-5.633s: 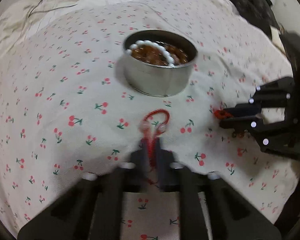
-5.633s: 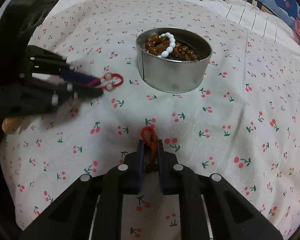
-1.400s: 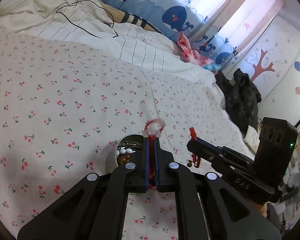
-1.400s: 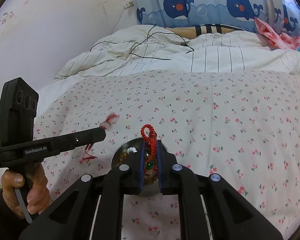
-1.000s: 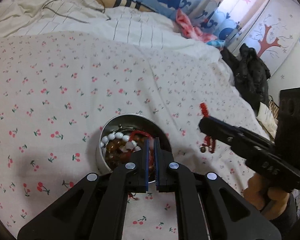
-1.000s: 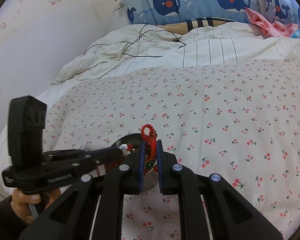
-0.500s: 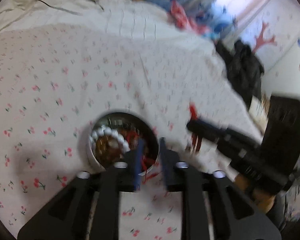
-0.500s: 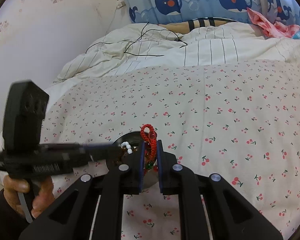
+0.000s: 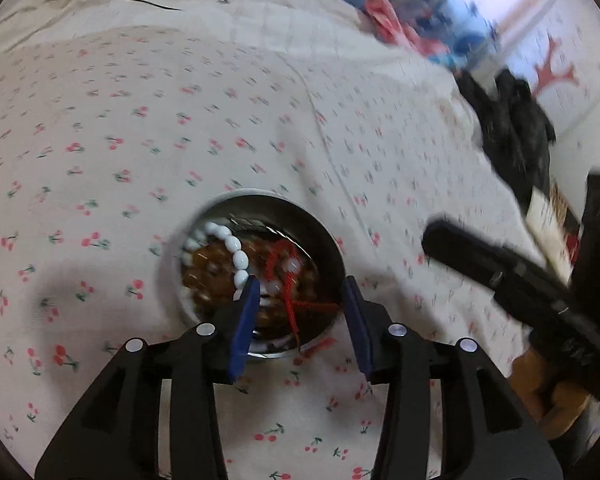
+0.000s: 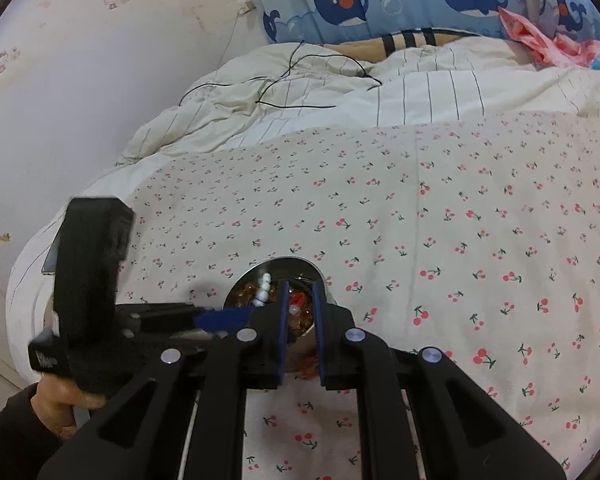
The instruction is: Organize jewelry
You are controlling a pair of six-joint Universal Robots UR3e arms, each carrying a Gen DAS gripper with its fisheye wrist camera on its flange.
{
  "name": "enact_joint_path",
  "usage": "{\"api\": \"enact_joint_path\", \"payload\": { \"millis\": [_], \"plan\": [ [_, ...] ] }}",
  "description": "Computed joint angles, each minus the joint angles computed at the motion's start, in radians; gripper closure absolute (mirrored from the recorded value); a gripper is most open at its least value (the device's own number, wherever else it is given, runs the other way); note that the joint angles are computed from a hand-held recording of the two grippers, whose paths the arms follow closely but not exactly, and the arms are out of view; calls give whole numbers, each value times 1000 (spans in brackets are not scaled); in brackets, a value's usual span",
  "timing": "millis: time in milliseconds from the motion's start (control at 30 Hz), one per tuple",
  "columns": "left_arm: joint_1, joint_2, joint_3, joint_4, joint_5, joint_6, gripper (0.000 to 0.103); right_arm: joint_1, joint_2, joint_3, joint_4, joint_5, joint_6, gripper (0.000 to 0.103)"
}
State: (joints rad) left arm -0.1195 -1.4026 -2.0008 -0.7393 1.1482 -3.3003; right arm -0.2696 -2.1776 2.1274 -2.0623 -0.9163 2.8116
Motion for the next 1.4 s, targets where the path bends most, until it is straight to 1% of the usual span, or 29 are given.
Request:
{"api": "enact_joint_path", "payload": {
  "millis": [33, 67, 100, 167, 200, 233, 267, 333, 400, 433, 467, 500, 533, 567, 633, 667, 733, 800, 900, 933, 967, 1000, 1100, 1200, 1233, 1300, 1333, 1367, 1400],
  "plan": [
    [9, 10, -1, 2, 9, -9, 58, 23, 34, -21, 9, -43, 0, 68],
    [34, 27, -12, 0, -19, -6, 57, 43, 61, -37, 20, -77, -6, 50],
    [56, 40, -20, -4, -53, -4, 57, 71, 89, -45, 23, -125, -19, 45],
    [106, 76, -37, -21, -131, 9, 56, 115, 102, -27, 8, -186, -61, 43],
    [112, 85, -38, -25, -140, 12, 55, 149, 109, -19, -17, -216, -79, 41],
    [124, 98, -39, -36, -157, 18, 51, 183, 116, -7, -58, -247, -83, 35],
    [140, 109, -42, -52, -186, 27, 50, 238, 134, 13, -136, -293, -80, 31],
    [151, 114, -38, -65, -201, 22, 48, 279, 172, 27, -189, -307, -78, 30],
    [151, 121, -33, -71, -188, 15, 47, 293, 213, 43, -219, -312, -85, 31],
    [156, 127, -32, -77, -187, 15, 45, 296, 229, 63, -253, -316, -85, 39],
    [159, 130, -30, -84, -184, 12, 45, 277, 240, 79, -254, -285, -103, 60],
    [170, 146, -37, -101, -187, 22, 44, 256, 245, 75, -216, -253, -124, 70],
    [173, 152, -36, -115, -182, 26, 44, 253, 252, 81, -222, -257, -116, 93],
    [172, 154, -31, -128, -172, 31, 44, 250, 247, 84, -230, -274, -104, 93],
    [154, 147, -14, -156, -125, 38, 44, 216, 219, 69, -168, -248, -130, 94],
    [143, 139, -2, -175, -102, 43, 44, 209, 201, 65, -157, -264, -137, 94],
    [137, 138, 12, -216, -81, 63, 44, 169, 160, 57, -107, -249, -157, 94],
    [141, 149, 19, -250, -70, 90, 44, 104, 100, 51, -43, -197, -182, 94],
    [158, 176, 19, -278, -54, 114, 44, -3, 2, 35, 54, -40, -224, 94],
    [160, 179, 29, -302, -42, 130, 43, -6, -6, 29, 54, -20, -217, 94],
    [153, 178, 39, -313, -27, 136, 43, -6, -21, 18, 53, 13, -208, 94],
    [150, 183, 46, -328, -3, 149, 42, 18, -12, 10, 28, 21, -185, 94],
    [160, 194, 54, -356, 20, 168, 41, 104, 47, -18, -58, 2, -120, 94],
    [178, 206, 51, -362, 28, 163, 38, 238, 189, -48, -219, -98, -22, 94],
    [182, 210, 50, -364, 28, 168, 37, 262, 219, -60, -228, -120, -13, 93],
    [183, 213, 51, -367, 29, 171, 36, 329, 324, -114, -242, -207, 14, 73],
    [181, 212, 54, -369, 31, 174, 36, 361, 336, -130, -246, -271, 43, 56],
    [179, 213, 56, -371, 35, 179, 35, 364, 313, -108, -280, -289, 63, 51],
    [174, 213, 60, -372, 40, 179, 34, 342, 275, -87, -278, -265, 61, 49]
  ]
}}
